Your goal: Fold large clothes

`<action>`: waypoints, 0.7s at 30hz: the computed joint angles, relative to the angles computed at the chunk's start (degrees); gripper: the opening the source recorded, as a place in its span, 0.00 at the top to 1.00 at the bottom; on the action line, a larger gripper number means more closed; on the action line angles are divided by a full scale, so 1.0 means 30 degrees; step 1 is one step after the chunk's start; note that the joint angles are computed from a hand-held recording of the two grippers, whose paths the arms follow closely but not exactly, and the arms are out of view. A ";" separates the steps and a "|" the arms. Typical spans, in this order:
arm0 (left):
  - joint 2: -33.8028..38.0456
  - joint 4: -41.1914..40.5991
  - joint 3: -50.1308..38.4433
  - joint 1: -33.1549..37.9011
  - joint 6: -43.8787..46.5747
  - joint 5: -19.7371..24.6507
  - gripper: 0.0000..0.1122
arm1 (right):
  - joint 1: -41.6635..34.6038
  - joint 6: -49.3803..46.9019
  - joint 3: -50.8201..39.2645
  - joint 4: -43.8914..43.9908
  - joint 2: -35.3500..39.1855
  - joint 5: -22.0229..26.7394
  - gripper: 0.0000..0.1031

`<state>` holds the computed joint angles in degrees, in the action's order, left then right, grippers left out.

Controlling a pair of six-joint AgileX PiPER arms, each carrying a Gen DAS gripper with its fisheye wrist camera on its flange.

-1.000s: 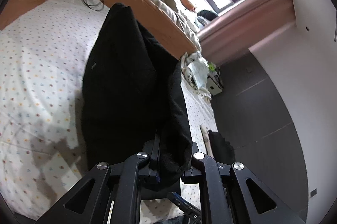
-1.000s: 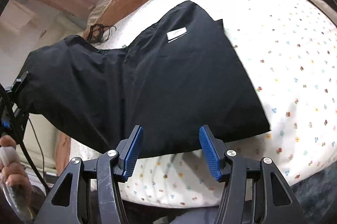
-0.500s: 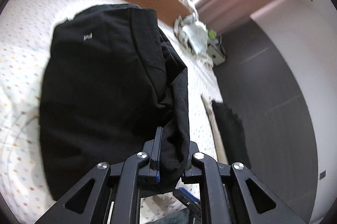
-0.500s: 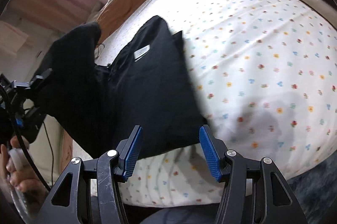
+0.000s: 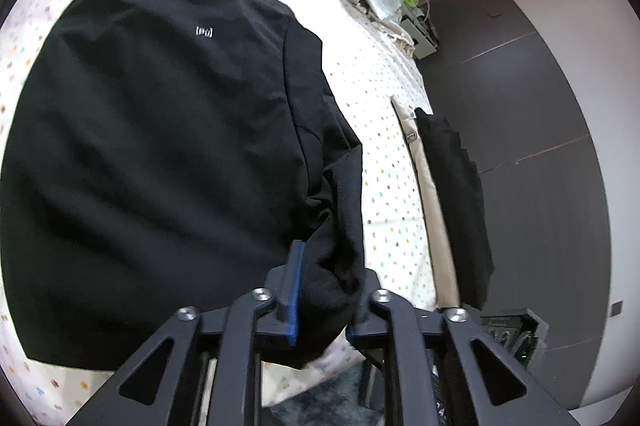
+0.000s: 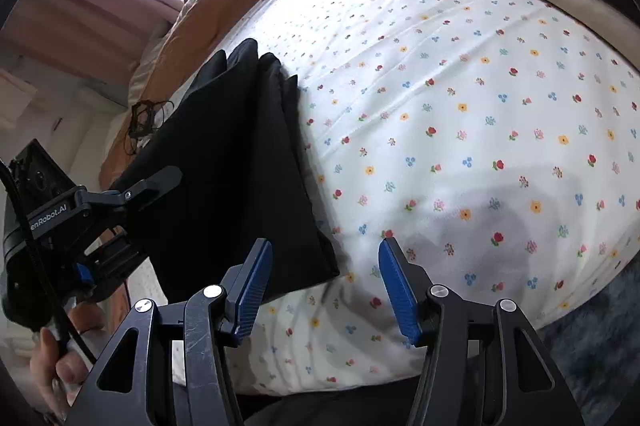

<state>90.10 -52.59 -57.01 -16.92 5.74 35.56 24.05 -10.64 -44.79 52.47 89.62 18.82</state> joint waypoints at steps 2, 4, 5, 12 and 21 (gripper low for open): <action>0.0046 -0.1745 0.0164 0.0706 0.1472 0.1281 0.48 | 0.0082 0.0063 0.0007 0.0032 -0.0067 -0.0023 0.45; -0.0395 -0.2198 0.0230 0.0790 0.1626 0.1507 0.39 | 0.0216 0.0592 0.0037 -0.0375 -0.0340 -0.0096 0.45; -0.0840 -0.1877 0.0377 0.0765 0.1360 0.1239 0.38 | 0.0163 0.0368 0.0045 -0.0178 -0.0404 -0.0098 0.45; -0.3261 0.0310 0.1469 0.3608 0.0499 0.1877 0.35 | 0.0324 0.3117 -0.0672 -0.2886 -0.1733 0.0058 0.45; -0.5353 0.1709 0.3943 0.9252 0.2139 0.3926 0.35 | 0.1950 0.5716 -0.3588 -0.5017 0.0404 -0.0101 0.42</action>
<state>74.04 -47.47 -45.18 10.84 12.16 47.34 29.90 6.50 -55.56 37.42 90.83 18.52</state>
